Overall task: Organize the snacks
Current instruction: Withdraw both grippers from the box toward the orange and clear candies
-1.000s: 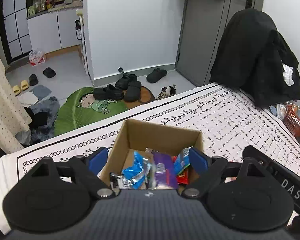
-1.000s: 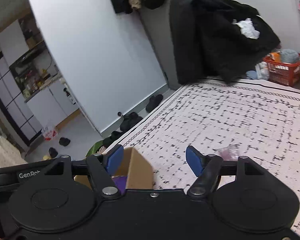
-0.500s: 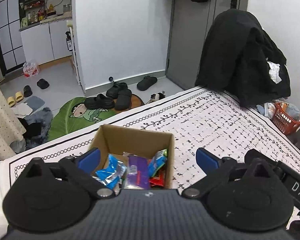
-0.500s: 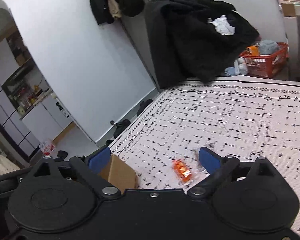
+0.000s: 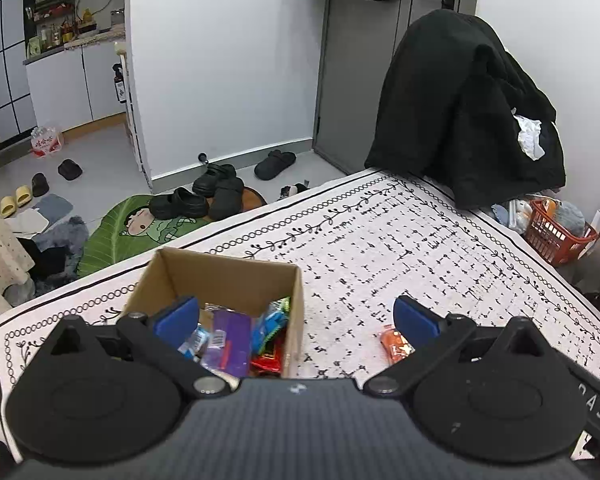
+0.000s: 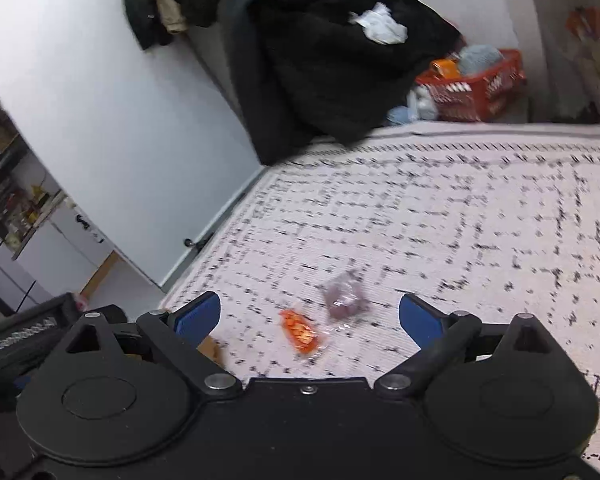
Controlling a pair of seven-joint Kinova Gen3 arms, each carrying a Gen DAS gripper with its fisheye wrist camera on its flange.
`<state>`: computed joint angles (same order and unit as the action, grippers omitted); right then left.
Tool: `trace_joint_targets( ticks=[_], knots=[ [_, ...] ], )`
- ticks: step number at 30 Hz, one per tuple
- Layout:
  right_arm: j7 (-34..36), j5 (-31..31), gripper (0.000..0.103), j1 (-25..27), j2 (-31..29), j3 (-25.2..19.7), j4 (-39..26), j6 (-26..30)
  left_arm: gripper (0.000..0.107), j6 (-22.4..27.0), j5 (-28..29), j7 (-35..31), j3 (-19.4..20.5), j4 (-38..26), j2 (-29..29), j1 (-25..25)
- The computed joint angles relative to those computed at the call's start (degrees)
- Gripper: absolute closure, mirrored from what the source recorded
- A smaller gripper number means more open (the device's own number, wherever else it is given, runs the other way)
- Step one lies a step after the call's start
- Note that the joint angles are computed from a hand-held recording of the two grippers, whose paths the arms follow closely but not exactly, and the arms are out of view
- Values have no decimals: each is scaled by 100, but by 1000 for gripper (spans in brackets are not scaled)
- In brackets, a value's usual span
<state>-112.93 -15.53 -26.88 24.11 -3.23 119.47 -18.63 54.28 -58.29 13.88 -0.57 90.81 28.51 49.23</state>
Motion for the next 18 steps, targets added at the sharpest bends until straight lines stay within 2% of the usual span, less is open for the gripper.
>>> trace_joint_targets(
  ticks=[5, 9, 13, 18],
  knots=[
    [-120, -87, 7, 62, 130, 69, -68, 126, 5, -144, 118, -106, 19, -176, 146, -31],
    [-311, 36, 8, 267, 196, -58, -46, 42, 5, -273, 209, -153, -52, -306, 288, -6],
    [-414, 123, 16, 349, 280, -69, -89, 104, 5, -458, 225, -213, -174, -379, 410, 43],
    [-595, 321, 29, 560, 416, -177, -194, 151, 7, -1123, 279, -203, -314, -316, 495, -25]
  ],
)
